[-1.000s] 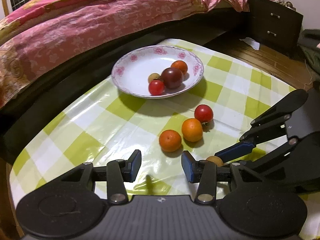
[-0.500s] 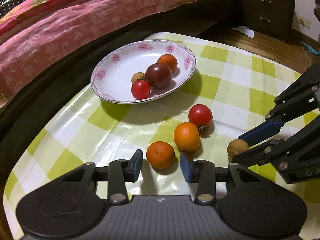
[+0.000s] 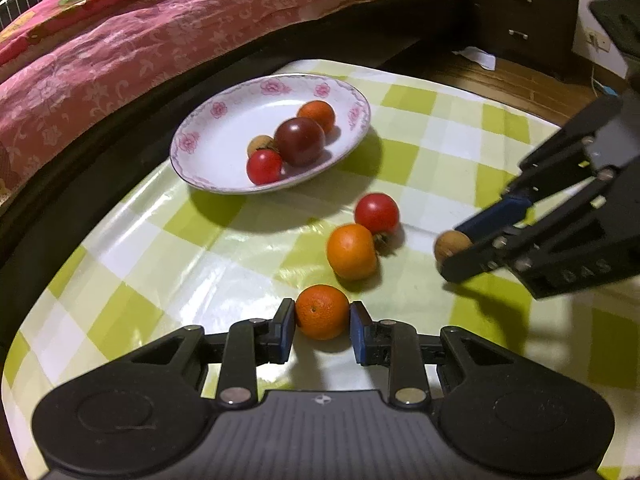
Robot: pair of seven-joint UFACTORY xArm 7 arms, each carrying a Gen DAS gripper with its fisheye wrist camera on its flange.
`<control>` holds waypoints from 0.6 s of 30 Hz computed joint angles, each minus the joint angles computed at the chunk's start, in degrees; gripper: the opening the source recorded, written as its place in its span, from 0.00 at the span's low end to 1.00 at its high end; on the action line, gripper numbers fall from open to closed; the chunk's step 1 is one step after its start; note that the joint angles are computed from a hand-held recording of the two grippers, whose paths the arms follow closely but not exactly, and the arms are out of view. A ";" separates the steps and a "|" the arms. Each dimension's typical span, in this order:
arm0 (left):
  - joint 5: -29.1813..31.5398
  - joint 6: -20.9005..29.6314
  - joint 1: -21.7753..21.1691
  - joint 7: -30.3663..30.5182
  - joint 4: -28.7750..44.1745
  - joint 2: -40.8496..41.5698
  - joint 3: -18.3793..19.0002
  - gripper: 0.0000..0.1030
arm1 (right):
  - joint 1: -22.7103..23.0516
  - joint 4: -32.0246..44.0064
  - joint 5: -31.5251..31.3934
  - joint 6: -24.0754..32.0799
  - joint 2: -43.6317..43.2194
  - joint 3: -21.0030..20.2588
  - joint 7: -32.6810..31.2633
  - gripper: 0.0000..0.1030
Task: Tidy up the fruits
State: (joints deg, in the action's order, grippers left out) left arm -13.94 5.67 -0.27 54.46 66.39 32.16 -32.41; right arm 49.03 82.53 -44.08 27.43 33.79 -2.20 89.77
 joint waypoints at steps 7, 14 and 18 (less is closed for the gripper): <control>0.18 -1.03 1.28 1.36 -2.18 -0.93 -1.16 0.36 | 0.06 1.10 -0.19 1.56 0.63 0.40 -2.68 0.19; 2.61 -4.25 0.64 -0.27 -3.57 -1.05 -0.62 0.40 | 0.61 1.42 -0.65 1.70 0.92 -0.13 -2.29 0.20; 5.82 -6.20 -0.21 -2.43 -4.42 -1.32 0.41 0.42 | 0.96 1.49 -1.49 1.97 1.01 -0.28 -2.04 0.20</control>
State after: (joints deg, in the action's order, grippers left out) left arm -8.12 -0.53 -0.48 52.03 61.97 30.84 -31.99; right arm 49.99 84.01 -45.57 29.41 34.79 -2.48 87.73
